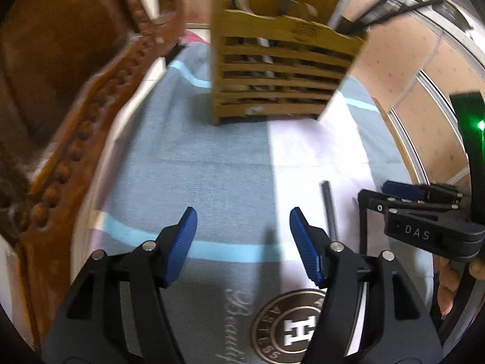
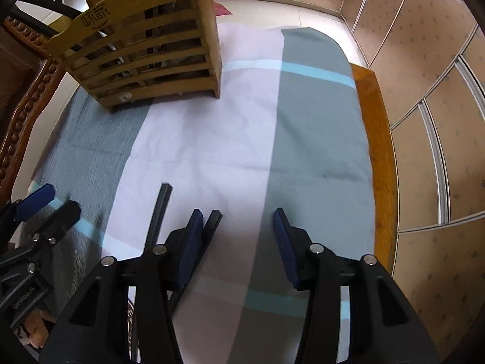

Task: Organize utensils
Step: 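Grasp the last chopstick with the left tool while the right tool grasps another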

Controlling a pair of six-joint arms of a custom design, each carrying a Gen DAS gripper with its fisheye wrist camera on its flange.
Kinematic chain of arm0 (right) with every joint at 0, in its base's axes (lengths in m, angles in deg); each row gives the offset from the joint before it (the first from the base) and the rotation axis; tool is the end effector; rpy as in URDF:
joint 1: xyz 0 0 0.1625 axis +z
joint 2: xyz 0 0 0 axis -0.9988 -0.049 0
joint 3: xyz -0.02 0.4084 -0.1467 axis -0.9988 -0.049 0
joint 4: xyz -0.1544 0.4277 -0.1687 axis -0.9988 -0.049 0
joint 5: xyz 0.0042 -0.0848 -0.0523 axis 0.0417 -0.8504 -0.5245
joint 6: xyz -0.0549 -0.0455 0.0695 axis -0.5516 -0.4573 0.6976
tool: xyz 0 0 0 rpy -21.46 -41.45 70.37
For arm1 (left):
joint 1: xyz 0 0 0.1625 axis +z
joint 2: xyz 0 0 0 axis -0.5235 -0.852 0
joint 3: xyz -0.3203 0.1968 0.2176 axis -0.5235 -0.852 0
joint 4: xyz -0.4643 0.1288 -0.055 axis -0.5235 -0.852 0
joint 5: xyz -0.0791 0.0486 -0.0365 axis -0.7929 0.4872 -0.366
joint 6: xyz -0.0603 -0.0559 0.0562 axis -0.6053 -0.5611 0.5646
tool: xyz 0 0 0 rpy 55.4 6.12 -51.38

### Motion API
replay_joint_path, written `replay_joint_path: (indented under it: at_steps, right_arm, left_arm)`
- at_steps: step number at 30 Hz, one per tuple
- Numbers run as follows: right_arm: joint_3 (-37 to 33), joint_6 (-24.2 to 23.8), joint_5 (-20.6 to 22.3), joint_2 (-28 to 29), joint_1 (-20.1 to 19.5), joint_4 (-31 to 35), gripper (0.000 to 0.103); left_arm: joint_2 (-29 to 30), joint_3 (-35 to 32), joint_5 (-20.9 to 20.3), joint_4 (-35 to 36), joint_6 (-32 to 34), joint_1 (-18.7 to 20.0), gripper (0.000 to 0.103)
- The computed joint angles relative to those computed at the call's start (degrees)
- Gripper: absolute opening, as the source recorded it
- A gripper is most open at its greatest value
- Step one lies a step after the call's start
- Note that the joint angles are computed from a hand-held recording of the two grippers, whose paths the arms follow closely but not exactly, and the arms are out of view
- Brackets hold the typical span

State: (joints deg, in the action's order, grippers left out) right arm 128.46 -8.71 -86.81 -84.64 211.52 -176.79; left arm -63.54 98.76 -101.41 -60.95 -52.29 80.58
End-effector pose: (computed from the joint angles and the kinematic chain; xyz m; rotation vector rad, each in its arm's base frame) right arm 0.3052 -0.3497 0.0474 -0.3764 -2.2486 0.6088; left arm -0.1455 -0.4371 0.2021 1.0185 2.5226 -0.2948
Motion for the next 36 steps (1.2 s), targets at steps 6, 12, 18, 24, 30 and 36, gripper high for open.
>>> replay_joint_path:
  at_steps: [6,12,18,24,30,36]
  right_arm:
    - [1.9,5.1,-2.7,-4.7,0.3,3.0,0.048]
    - [5.6,4.6,-4.6,-8.4,-0.2,-2.7,0.048]
    - [7.0,0.3,-3.0,-7.7,-0.8,-10.2,0.048]
    - [5.4,-3.3,0.7,-4.6,-0.2,-13.8,0.048]
    - [2.6,-4.2,2.8,-1.1,-0.8,-12.0,0.048]
    - [1.1,-3.4,1.5,0.7,-0.7,-8.6,0.048]
  left_arm:
    - [5.1,-1.1,-2.4,1.3,1.9,-2.6,0.064]
    - [9.9,-0.9,0.5,0.0,2.6,-5.2,0.042]
    - [7.6,-1.0,0.0,3.5,2.7,-4.1,0.021]
    - [5.3,-2.2,-0.4,6.6,1.5,-1.4,0.034]
    - [6.0,-3.0,0.6,5.9,0.7,-0.3,0.044]
    - [9.0,-2.7,3.0,3.1,0.3,-1.9,0.053]
